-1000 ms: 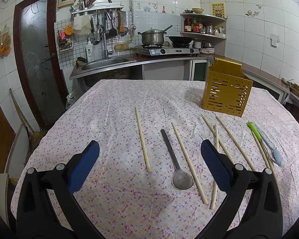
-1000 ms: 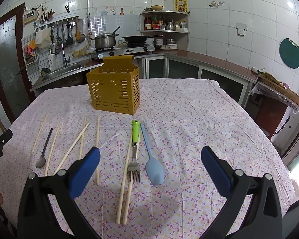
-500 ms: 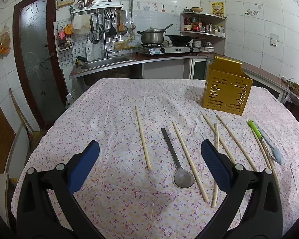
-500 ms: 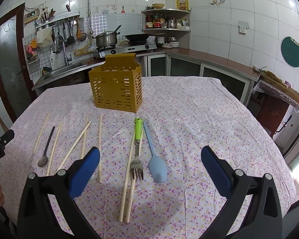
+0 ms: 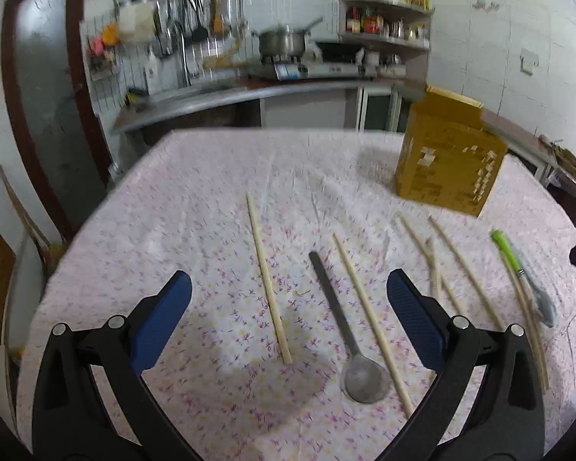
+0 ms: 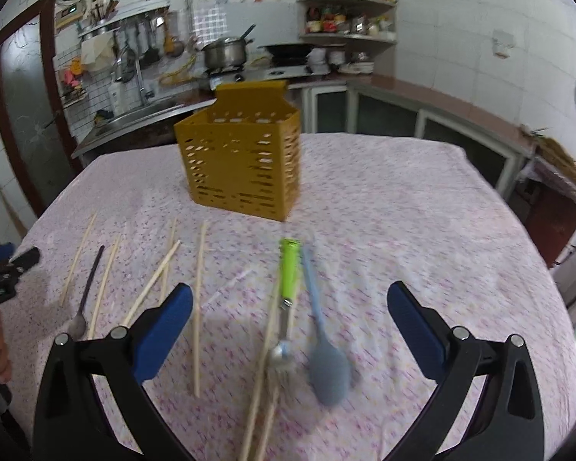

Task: Organize utensils
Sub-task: 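Grasp the green frog-handled fork with the right tool while the left tool grasps a wooden chopstick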

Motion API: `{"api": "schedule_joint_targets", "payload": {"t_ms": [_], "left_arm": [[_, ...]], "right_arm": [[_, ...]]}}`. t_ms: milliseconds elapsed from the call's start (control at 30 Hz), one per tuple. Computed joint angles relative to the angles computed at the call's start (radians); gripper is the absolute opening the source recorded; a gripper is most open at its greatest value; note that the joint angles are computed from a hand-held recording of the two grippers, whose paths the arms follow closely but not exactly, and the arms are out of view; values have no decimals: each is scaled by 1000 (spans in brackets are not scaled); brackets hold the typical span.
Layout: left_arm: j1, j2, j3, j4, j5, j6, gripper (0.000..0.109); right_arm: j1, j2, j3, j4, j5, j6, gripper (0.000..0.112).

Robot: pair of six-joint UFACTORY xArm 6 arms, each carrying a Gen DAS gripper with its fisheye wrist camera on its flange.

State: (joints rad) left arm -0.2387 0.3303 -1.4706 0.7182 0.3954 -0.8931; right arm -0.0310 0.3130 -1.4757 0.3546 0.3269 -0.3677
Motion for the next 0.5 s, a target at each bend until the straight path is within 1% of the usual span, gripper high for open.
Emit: {"api": "schedule_joint_targets", "payload": {"t_ms": [33, 67, 100, 133, 167, 233, 267, 300, 367, 433, 500], "left_arm": [[6, 28, -27, -21, 3, 33, 98], [8, 54, -55, -10, 25, 41, 98], [9, 84, -92, -34, 52, 81, 98], [16, 109, -120, -70, 60, 113, 98], [23, 127, -139, -100, 61, 135, 98], [35, 178, -207, -201, 95, 218, 98], [43, 198, -236, -225, 106, 233, 98], [49, 224, -272, -233, 120, 244, 98], [60, 270, -339, -240, 153, 261, 98], [66, 303, -389, -251, 176, 286, 98], [74, 337, -439, -280, 195, 315, 98]], "right_arm": [[1, 34, -43, -19, 16, 10, 99], [3, 72, -91, -46, 38, 28, 99], [3, 106, -134, -53, 61, 33, 98], [2, 152, -194, -69, 98, 53, 97], [-1, 202, -261, -90, 142, 82, 92], [-4, 280, -366, -114, 205, 117, 82], [-4, 332, -440, -162, 247, 163, 79], [-4, 361, -477, -168, 265, 169, 76], [-3, 432, -585, -168, 324, 173, 73], [1, 512, -709, -184, 391, 188, 65], [1, 564, -794, -178, 439, 186, 63]]}}
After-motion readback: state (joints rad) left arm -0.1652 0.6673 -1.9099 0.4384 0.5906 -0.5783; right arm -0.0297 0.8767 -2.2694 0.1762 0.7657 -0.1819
